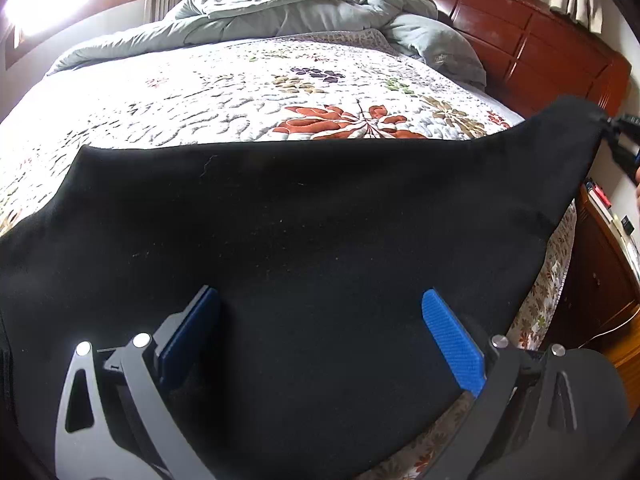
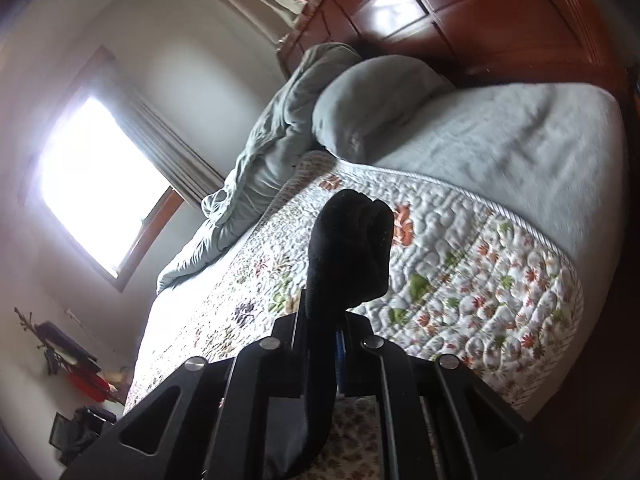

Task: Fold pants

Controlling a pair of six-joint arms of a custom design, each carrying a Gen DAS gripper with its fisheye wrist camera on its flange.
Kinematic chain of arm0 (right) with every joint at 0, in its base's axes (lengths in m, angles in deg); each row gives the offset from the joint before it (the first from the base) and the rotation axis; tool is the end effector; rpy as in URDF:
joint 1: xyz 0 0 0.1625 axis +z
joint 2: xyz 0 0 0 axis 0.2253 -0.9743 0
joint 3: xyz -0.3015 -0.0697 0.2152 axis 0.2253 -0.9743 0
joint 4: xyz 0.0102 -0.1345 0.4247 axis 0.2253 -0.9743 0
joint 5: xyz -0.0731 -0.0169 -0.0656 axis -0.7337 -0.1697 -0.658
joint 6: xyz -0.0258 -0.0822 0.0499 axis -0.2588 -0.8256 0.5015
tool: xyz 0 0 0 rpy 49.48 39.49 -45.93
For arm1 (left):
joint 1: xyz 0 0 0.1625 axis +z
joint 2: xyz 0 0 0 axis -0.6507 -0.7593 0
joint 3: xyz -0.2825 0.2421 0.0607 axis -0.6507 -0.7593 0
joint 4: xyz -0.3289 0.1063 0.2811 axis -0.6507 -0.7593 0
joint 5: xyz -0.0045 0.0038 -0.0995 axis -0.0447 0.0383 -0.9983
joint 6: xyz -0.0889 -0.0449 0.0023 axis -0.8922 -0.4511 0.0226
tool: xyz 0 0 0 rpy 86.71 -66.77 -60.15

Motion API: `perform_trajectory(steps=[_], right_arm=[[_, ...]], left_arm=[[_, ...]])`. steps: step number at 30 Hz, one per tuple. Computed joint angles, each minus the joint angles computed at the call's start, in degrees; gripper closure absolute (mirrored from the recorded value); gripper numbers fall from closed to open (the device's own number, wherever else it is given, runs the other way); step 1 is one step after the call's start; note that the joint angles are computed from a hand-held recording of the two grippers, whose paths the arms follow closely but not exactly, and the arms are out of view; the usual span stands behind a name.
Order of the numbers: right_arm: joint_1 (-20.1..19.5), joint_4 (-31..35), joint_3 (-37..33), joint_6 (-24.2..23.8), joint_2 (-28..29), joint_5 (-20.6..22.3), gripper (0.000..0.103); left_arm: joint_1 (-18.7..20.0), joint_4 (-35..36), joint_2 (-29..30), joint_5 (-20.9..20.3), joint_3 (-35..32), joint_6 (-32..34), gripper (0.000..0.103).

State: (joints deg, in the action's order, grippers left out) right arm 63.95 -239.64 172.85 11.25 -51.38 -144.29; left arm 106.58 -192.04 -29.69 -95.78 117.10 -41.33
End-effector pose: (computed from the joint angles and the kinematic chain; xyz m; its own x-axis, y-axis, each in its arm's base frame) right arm -0.0025 -0.5062 0.3748 -0.8967 0.4418 -0.0267 0.1202 0.1851 -0.9753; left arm -0.1418 -0.7169 0.0338 -0.6145 0.6860 -0.3898 0.7757 0.6155 -0.1397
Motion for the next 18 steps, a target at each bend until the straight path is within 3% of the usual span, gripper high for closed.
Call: perform_trajectory(steps=[8,12,18], right_arm=[[8.5,-1.0,-3.8,-7.0,3.6,-9.0,0.093],[12.8,-2.0,-6.2,-11.3,6.7,-14.6,0.093],[17.4,-2.9,-9.3,-15.0,10.7,-19.5,0.093]], left_arm=[[-0.4,4.0,-1.2,-0.4,-1.0,-1.7,0.003],[-0.3,3.4,-3.4,-1.1,-0.2,-2.7,0.003],[0.0,0.0,-7.8,-0.1,3.0,-0.6,0.003]])
